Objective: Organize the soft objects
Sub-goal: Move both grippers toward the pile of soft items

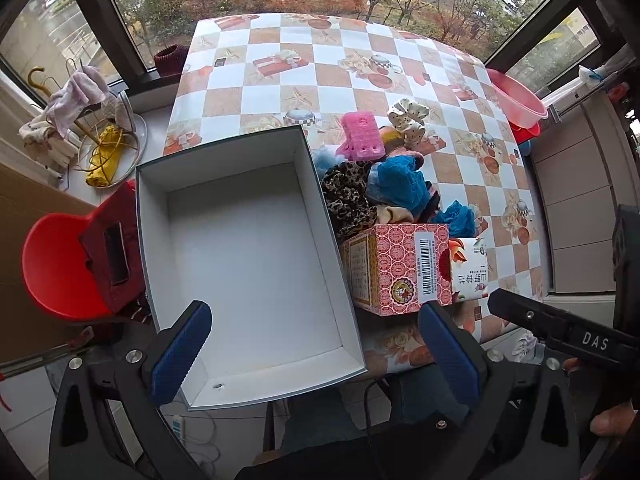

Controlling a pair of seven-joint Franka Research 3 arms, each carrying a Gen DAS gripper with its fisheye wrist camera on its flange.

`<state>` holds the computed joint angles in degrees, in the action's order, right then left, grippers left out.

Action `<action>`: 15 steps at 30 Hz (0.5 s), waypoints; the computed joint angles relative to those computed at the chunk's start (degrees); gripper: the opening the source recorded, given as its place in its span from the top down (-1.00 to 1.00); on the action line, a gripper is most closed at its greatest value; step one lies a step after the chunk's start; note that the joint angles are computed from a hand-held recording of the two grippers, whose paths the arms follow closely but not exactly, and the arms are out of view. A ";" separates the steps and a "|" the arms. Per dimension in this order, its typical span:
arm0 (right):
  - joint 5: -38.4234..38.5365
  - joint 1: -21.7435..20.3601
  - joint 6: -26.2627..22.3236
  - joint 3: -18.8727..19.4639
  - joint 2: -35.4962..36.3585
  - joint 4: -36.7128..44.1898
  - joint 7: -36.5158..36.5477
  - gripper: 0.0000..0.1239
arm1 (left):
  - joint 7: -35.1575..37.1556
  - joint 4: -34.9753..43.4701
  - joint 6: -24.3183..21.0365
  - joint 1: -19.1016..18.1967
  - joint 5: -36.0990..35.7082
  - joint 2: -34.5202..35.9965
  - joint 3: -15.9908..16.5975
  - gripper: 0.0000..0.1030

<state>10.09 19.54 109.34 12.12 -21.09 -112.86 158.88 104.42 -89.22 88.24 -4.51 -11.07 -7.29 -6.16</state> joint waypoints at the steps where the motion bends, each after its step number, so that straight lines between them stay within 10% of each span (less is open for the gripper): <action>1: 0.07 0.03 -0.09 0.02 0.19 0.13 0.08 -0.66 | 0.11 0.25 -0.22 0.09 -0.17 0.31 0.12 -1.00; 15: -1.33 -1.11 -3.89 -0.91 -0.24 -0.37 1.80 -0.66 | 0.28 5.29 -3.81 0.86 -1.29 5.72 -0.74 -1.00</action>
